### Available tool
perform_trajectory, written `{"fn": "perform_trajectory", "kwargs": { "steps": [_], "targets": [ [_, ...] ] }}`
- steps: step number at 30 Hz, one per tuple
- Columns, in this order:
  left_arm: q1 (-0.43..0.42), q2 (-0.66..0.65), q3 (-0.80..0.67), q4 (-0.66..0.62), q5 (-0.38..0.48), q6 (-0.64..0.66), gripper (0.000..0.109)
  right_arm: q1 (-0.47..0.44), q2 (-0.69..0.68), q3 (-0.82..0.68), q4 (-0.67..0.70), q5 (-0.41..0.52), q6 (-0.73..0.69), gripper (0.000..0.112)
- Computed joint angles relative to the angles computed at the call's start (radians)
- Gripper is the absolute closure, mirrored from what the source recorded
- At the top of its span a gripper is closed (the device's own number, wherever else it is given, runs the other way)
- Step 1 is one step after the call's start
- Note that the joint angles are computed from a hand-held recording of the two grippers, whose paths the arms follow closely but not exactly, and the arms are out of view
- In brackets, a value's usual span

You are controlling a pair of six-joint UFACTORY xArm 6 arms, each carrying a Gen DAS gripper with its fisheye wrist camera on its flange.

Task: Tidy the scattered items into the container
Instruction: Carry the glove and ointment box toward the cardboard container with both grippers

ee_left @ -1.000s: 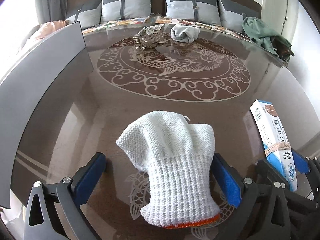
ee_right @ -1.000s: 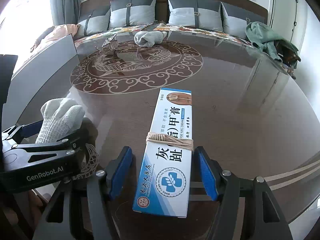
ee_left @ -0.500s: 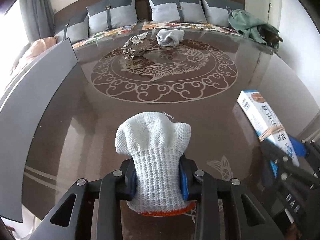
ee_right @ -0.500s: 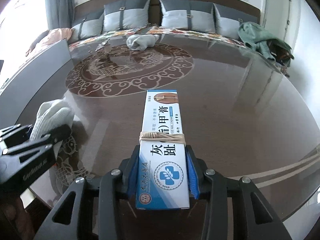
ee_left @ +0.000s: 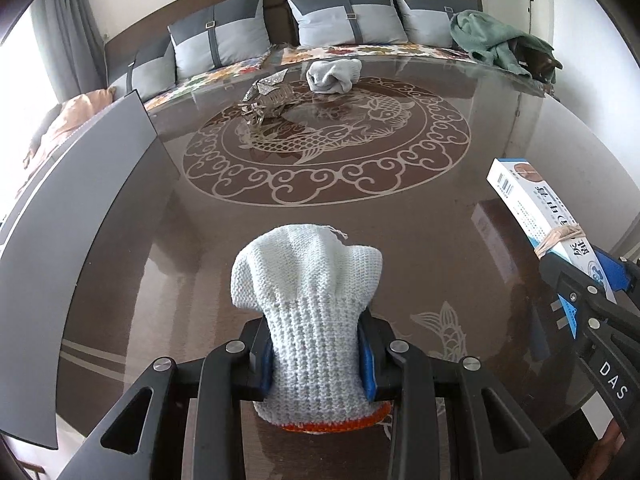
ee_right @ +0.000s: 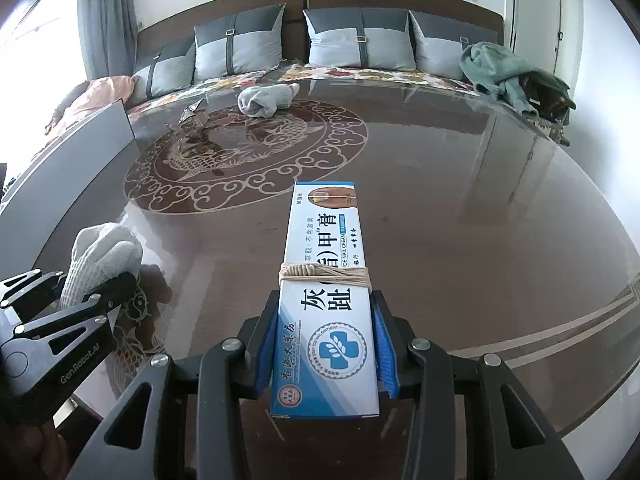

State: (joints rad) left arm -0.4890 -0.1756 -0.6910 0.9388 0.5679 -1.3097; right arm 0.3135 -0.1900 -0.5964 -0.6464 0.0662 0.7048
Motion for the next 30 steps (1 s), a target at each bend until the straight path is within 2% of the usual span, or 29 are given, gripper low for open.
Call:
{"fn": "perform_trajectory", "kwargs": {
  "steps": [13, 23, 26, 30],
  "targets": [
    [0.03, -0.013, 0.023, -0.012, -0.062, -0.004, 0.076, 0.015, -0.001, -0.025, -0.145, 0.042, 0.099, 0.07],
    [0.061, -0.033, 0.051, -0.059, -0.118, 0.026, 0.076, 0.067, 0.023, -0.063, -0.163, 0.094, 0.085, 0.07],
    [0.061, -0.06, 0.065, -0.064, -0.113, 0.028, 0.076, 0.085, 0.016, -0.065, -0.1, 0.105, 0.029, 0.07],
    [0.079, -0.146, 0.117, -0.115, -0.124, 0.063, 0.076, 0.124, -0.002, -0.055, 0.08, 0.13, -0.111, 0.07]
  ]
}}
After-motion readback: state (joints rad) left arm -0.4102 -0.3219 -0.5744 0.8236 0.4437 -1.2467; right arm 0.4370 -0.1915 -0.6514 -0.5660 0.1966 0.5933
